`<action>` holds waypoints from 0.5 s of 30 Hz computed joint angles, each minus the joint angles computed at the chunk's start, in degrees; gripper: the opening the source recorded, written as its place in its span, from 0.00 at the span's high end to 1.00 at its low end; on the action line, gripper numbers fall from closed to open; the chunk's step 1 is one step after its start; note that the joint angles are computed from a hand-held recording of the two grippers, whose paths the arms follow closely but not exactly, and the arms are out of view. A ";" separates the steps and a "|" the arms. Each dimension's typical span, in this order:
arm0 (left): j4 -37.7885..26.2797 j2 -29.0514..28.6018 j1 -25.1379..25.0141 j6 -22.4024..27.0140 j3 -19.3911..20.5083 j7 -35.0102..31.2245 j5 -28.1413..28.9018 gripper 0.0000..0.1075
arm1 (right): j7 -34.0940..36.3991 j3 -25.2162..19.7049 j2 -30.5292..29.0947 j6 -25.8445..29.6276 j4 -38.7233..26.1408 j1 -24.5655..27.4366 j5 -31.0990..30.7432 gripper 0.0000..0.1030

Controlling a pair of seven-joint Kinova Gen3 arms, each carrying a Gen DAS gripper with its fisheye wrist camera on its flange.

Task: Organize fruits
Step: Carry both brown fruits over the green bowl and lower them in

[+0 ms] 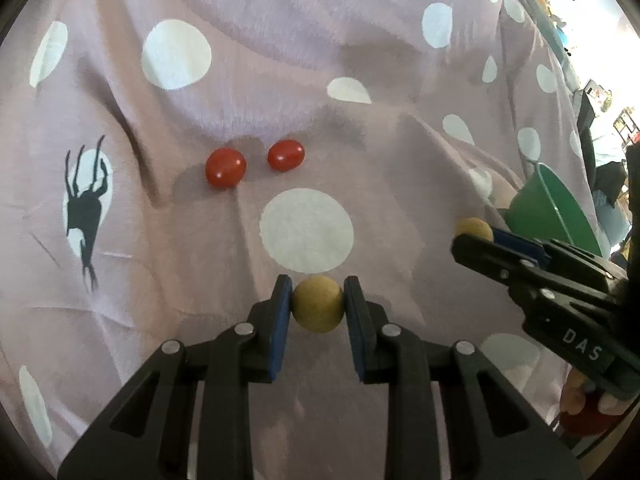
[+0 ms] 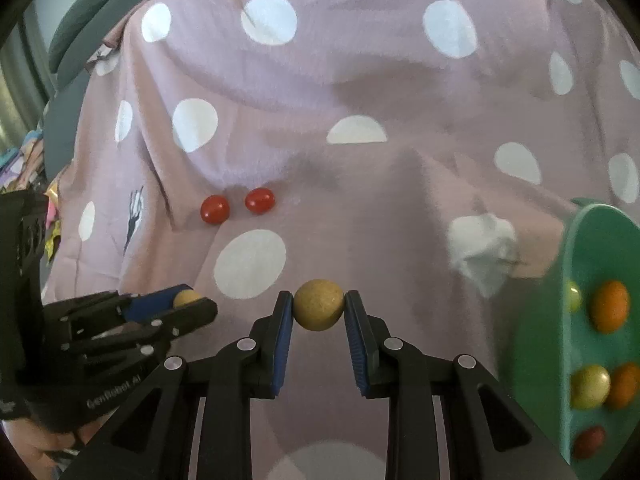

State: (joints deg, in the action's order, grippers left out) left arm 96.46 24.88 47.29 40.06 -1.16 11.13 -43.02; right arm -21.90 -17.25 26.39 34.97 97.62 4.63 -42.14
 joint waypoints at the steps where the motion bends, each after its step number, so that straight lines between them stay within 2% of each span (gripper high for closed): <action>1: -0.15 -0.17 0.35 0.31 -0.03 0.26 -0.18 0.76 | 0.93 -0.45 -0.41 -0.10 0.59 0.89 -0.72 0.73; 8: -2.60 -0.55 3.34 5.31 1.29 1.42 -2.63 0.76 | 8.95 -1.02 -4.12 -0.40 5.34 5.29 -8.24 0.73; 15: -6.21 0.05 4.14 7.95 3.04 -0.22 -3.88 0.76 | 18.05 1.39 -7.25 0.60 9.09 7.21 -16.71 0.73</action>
State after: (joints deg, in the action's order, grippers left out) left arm 90.25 24.93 51.44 48.01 1.88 10.92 -46.91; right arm -3.85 -15.86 19.14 35.57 106.72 11.84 -58.85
